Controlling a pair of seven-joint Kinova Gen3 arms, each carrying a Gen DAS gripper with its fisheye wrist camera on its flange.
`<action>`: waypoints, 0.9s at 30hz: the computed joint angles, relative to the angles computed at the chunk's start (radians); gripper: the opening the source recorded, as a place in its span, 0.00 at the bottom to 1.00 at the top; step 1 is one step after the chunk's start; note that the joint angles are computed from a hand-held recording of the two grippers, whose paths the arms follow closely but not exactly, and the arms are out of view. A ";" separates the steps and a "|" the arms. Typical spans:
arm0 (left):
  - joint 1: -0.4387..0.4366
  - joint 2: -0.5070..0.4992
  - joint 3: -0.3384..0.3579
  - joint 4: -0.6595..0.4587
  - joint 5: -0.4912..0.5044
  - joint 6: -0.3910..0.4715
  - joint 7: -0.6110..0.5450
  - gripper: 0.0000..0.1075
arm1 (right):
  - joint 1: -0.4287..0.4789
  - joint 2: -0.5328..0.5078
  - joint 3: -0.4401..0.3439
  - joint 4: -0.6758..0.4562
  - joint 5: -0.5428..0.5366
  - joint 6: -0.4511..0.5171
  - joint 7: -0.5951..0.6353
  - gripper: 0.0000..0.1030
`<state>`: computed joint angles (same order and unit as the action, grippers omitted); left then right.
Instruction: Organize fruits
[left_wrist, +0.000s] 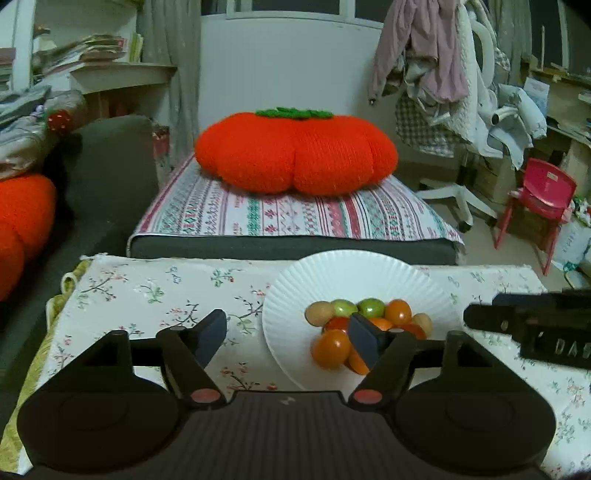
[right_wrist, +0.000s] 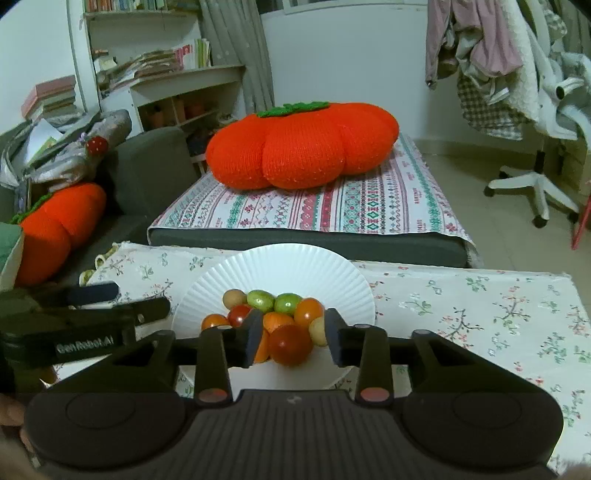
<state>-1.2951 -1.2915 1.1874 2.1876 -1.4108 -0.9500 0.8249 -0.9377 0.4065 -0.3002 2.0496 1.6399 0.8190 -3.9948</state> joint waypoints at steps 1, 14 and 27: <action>0.007 0.005 -0.007 0.003 -0.010 0.002 0.016 0.64 | -0.005 0.001 -0.001 -0.007 -0.017 0.006 0.016 0.42; 0.095 -0.082 -0.128 -0.018 -0.196 -0.073 0.231 0.81 | -0.130 -0.017 -0.008 -0.016 -0.154 0.156 0.041 0.80; 0.204 -0.162 -0.245 0.066 -0.281 -0.133 0.291 0.83 | -0.262 0.000 -0.020 -0.022 -0.196 0.297 0.017 0.90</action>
